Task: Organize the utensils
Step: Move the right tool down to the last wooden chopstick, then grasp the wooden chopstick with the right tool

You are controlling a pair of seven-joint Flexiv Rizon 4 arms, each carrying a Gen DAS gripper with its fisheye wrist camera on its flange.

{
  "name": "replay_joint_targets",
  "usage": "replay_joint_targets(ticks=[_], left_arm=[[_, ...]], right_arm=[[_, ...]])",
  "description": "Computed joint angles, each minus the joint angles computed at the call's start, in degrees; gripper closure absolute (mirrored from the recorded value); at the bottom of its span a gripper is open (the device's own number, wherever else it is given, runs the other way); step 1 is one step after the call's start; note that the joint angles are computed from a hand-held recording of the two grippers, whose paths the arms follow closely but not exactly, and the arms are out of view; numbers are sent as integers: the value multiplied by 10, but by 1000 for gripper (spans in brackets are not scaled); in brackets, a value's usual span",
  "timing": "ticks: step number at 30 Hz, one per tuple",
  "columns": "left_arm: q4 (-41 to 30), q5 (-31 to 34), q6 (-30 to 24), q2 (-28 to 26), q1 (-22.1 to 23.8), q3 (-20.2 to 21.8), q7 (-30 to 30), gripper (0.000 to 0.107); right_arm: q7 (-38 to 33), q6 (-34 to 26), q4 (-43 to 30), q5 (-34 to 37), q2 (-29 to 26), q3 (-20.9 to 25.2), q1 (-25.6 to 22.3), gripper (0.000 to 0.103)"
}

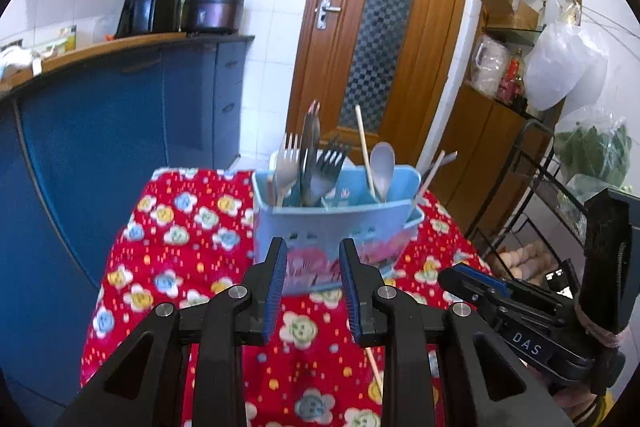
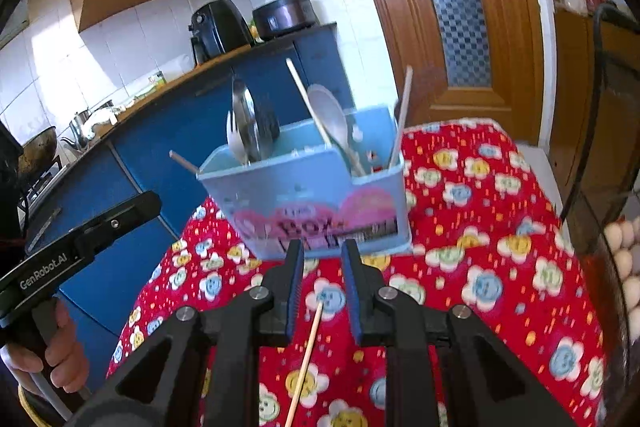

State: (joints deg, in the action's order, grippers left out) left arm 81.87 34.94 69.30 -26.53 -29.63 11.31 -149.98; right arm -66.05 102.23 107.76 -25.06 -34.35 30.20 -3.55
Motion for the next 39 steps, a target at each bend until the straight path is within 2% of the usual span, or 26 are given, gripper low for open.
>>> replay_joint_targets(ticks=[9, 26, 31, 39], left_arm=[[47, -8, 4, 12, -2, -4, -20, 79], [97, -10, -16, 14, 11, -19, -36, 79], [108, -22, -6, 11, 16, -21, -30, 79], [121, -27, 8, 13, 14, -12, -34, 79]], right_arm=[[5, -26, 27, 18, -5, 40, -25, 80], [-52, -94, 29, 106, -7, 43, 6, 80], [-74, -124, 22, 132, -1, 25, 36, 80], [-89, -172, 13, 161, 15, -48, 116, 80]])
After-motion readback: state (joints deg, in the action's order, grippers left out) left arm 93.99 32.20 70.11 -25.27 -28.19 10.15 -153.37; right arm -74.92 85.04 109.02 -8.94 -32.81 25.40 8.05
